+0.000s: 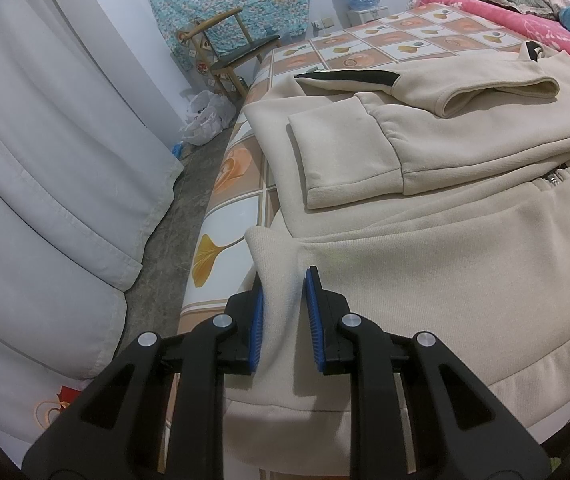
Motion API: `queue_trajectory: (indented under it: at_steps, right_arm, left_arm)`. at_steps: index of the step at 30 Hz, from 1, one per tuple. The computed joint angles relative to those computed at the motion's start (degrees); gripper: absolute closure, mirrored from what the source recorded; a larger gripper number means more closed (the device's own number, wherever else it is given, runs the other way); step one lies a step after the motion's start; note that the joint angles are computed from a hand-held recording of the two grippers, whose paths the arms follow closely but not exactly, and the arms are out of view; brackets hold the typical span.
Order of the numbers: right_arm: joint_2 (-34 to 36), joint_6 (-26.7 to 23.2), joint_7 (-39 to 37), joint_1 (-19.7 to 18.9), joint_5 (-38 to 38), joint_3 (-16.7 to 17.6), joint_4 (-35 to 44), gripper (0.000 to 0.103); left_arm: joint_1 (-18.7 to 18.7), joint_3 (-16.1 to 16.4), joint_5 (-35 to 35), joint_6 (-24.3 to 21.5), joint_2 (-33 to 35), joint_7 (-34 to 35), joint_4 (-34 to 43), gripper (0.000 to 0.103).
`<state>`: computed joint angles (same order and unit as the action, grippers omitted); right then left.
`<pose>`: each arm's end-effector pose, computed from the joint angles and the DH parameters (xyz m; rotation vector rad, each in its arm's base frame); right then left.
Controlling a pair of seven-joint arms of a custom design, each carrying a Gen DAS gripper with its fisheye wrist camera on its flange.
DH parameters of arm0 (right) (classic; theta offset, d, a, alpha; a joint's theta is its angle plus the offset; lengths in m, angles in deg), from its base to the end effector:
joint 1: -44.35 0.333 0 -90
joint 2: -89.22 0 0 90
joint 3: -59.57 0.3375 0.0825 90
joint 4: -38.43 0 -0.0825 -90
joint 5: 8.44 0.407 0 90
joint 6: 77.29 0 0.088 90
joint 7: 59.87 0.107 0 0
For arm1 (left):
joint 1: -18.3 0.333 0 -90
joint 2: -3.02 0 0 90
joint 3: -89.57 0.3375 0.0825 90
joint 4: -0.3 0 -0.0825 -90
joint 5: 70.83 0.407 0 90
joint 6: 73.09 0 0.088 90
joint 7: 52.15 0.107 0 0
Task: Fold large clothes
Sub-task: 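Close the right gripper on the hoodie edge while the left gripper holds its grip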
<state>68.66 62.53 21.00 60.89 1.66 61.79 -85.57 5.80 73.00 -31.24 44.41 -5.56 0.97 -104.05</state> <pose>0.4802 0.1664 0.6295 -2.1104 1.4122 -0.3986 0.5082 -0.2570 0.6635 -1.6035 1.7394 -0.2471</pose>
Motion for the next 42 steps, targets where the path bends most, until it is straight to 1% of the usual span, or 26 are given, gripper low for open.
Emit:
queue_trajectory:
  at_steps: [3,7,10,11,12,13,15,16,18,20,22,23,24,27,30,32,38,42]
  right_arm:
    - [-0.3,-0.47,-0.71,0.57,2.66,-1.11,0.31,0.014]
    - [-3.09,2.03,-3.24,0.45,6.69,-3.44,-0.57,0.014]
    - [-4.32,3.07,-2.98,-1.33,8.57,-5.45,-0.21,0.014]
    - [-4.16,2.66,-2.63,-2.15,8.54,-5.83,0.28,0.018]
    - [-3.82,1.95,-2.02,-3.13,7.89,-5.83,0.9,0.021]
    - [-3.15,1.07,-1.42,-4.05,7.02,-5.7,1.71,0.027]
    - [-1.56,-0.57,-0.97,-5.38,5.07,-5.28,3.46,0.031]
    - [-0.67,-1.23,-0.88,-5.93,3.82,-4.88,4.38,0.036]
    - [0.66,-1.63,-1.31,-6.41,2.66,-4.59,5.62,0.039]
    - [2.06,-1.7,-1.75,-6.64,2.37,-4.55,6.85,0.048]
    - [4.23,-2.64,-2.53,-6.77,2.36,-4.62,8.8,0.05]
    - [4.62,-2.93,-2.3,-7.2,1.71,-4.45,9.03,0.055]
    - [5.99,-3.61,-0.99,-7.94,-0.27,-3.78,10.13,0.056]
    - [6.93,-5.0,0.86,-8.71,-2.07,-3.38,10.66,0.061]
    - [6.19,-5.62,0.96,-8.78,-3.88,-2.82,10.17,0.072]
    - [5.52,-5.65,1.63,-9.03,-6.88,-1.95,9.65,0.079]
    - [5.13,-4.44,4.01,-9.32,-14.82,-0.16,8.8,0.084]
    - [4.52,-3.12,6.83,-9.62,-21.67,1.58,7.83,0.089]
  left_arm:
    - [0.03,0.09,0.15,0.17,-0.06,0.1,-0.17,0.084]
    - [0.01,0.01,0.09,0.01,0.07,0.03,0.03,0.084]
    - [0.03,0.03,0.13,-0.03,0.06,-0.13,0.0,0.084]
    - [0.08,0.1,0.17,0.03,-0.05,-0.28,-0.21,0.084]
    - [0.08,0.04,0.28,-0.1,0.06,-0.36,-0.04,0.084]
    - [0.12,0.09,0.36,-0.07,0.02,-0.44,-0.11,0.084]
    - [0.22,0.21,0.43,0.19,-0.13,-0.56,-0.35,0.084]
    - [0.23,0.17,0.44,0.2,-0.14,-0.67,-0.34,0.084]
    - [0.3,0.2,0.42,0.44,-0.35,-0.8,-0.6,0.084]
    - [0.39,0.21,0.5,0.61,-0.51,-0.74,-0.8,0.084]
    - [0.4,0.02,0.73,0.47,-0.43,-0.75,-0.73,0.084]
    - [0.44,0.08,0.8,0.61,-0.54,-0.64,-0.9,0.084]
    - [0.49,0.18,0.73,0.84,-0.71,-0.55,-1.12,0.084]
    - [0.61,0.09,0.56,0.87,-0.68,-0.56,-1.07,0.084]
    - [0.54,0.02,0.46,0.37,-0.33,-0.53,-0.49,0.084]
    - [0.38,-0.14,0.53,-0.21,0.05,-0.66,0.08,0.084]
    - [-0.14,-0.08,0.17,-1.66,0.88,-1.11,1.56,0.084]
    - [-0.28,0.22,-0.19,-1.76,1.07,-1.29,1.82,0.084]
